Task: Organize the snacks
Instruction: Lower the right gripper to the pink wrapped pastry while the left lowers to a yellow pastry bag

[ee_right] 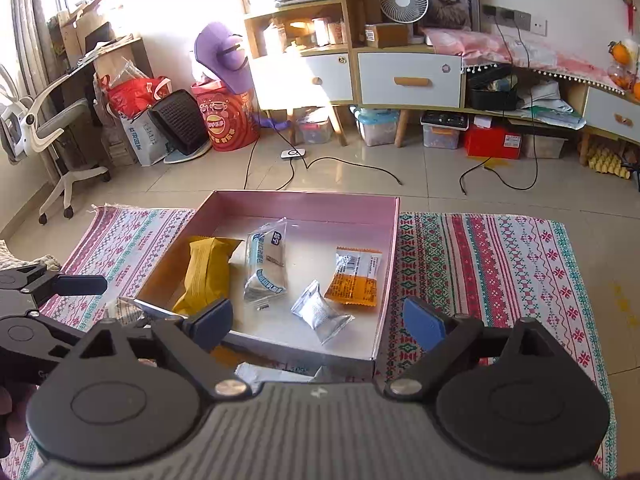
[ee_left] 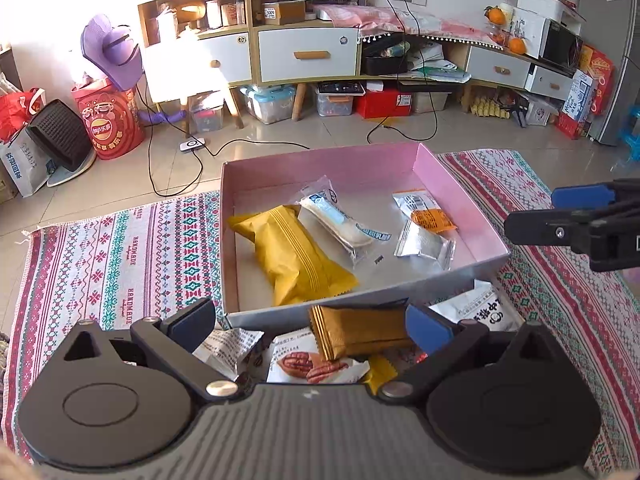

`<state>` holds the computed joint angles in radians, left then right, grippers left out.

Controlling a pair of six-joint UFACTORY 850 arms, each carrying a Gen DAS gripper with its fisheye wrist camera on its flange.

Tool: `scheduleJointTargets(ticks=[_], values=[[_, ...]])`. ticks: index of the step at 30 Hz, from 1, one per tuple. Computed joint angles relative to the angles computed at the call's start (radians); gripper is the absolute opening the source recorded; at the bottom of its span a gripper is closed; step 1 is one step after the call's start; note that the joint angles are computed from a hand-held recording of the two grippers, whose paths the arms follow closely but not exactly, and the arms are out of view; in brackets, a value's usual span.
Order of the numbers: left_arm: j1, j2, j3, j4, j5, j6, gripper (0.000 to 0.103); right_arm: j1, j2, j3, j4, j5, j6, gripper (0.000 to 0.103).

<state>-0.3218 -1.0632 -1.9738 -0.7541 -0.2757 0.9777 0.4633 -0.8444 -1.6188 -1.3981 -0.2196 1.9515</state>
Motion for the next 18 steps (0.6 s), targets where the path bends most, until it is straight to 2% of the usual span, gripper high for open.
scheduleJointTargets(ticks=[4, 8, 12, 18], values=[[0.007, 0.044, 0.078, -0.018, 0.013, 0.069, 0.103, 0.018, 0.019, 0.027, -0.006, -0.012, 0.005, 0.095], [0.017, 0.076, 0.141, -0.106, 0.013, 0.175, 0.103, 0.035, 0.032, 0.047, -0.029, -0.028, 0.006, 0.096], [0.026, 0.094, 0.179, -0.083, -0.02, 0.18, 0.103, 0.059, 0.046, 0.083, -0.155, -0.049, 0.134, 0.097], [0.038, 0.115, 0.25, -0.181, -0.012, 0.339, 0.103, 0.081, 0.05, 0.115, -0.269, -0.044, 0.203, 0.097]])
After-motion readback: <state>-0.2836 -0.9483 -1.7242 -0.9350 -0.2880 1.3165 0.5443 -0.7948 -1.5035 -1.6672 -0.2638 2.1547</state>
